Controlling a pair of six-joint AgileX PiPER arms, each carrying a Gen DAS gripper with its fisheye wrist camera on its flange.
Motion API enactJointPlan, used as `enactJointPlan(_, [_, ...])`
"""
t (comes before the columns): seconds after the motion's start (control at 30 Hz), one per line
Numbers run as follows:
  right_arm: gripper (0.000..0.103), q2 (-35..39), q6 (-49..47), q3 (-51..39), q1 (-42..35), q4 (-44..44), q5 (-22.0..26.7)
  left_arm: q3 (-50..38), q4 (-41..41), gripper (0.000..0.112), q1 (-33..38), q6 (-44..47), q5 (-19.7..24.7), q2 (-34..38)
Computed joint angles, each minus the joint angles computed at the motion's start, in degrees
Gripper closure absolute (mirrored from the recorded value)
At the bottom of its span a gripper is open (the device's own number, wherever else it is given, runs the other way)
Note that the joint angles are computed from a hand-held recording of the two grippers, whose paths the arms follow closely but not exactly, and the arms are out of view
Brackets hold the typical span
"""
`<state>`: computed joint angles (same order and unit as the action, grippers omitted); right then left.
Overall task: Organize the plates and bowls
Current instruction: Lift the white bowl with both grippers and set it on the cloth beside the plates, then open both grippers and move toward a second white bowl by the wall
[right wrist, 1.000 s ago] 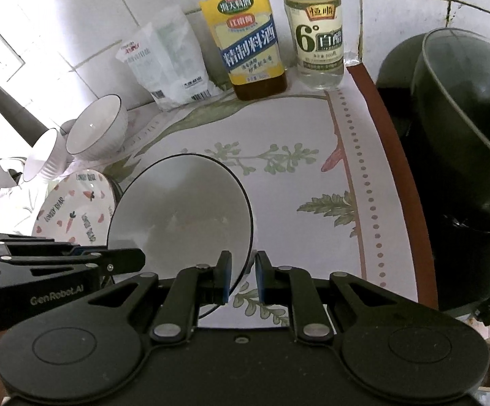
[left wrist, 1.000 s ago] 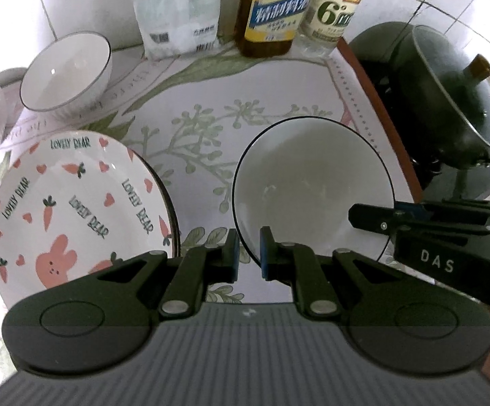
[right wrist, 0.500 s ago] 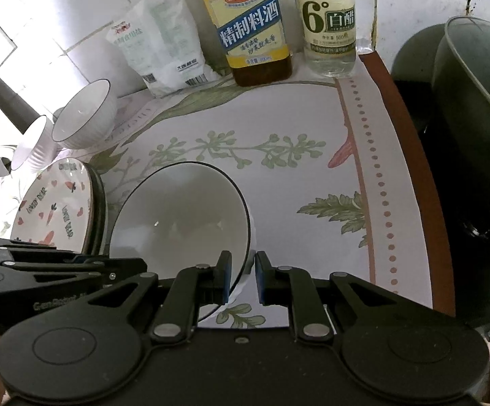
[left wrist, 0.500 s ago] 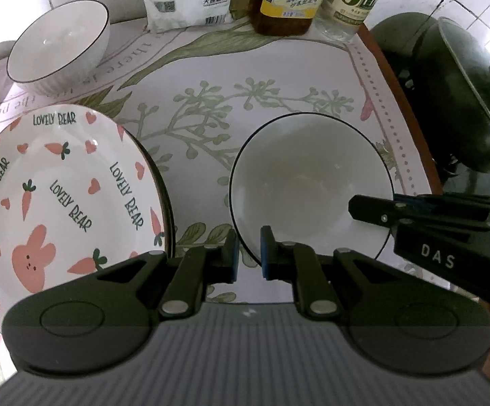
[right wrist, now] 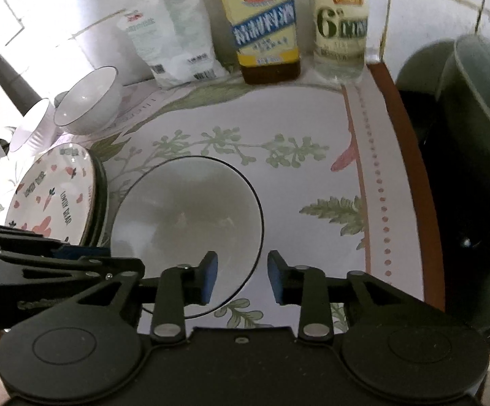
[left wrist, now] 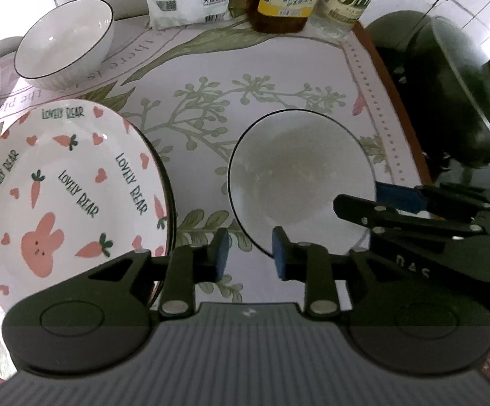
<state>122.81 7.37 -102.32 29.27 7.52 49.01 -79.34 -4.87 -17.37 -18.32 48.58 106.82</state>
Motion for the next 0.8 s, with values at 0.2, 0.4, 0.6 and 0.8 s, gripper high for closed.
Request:
enactJointPlan(0.2, [0.055, -4.9, 1.1, 1.6, 2.2, -3.8, -0.2, 1.5, -2.8, 0.083, 1.2, 5.1, 2.2, -6.2])
enactJointPlan(0.4, [0.048, -9.9, 5.1, 1.8, 4.2, -4.8, 0.4, 1.2, -4.0, 0.078, 3.6, 9.4, 5.8, -12.7])
enactJointPlan(0.6, [0.04, -13.2, 10.2, -0.7, 8.5, -8.1, 2.4, -0.7, -5.0, 0.072, 8.8, 15.0, 11.8, -18.0])
enactJointPlan(0.8, [0.037, -13.0, 14.9, -6.6, 13.3, -12.7, 4.8, -1.1, -6.4, 0.066, 15.9, 22.3, 15.6, -22.3])
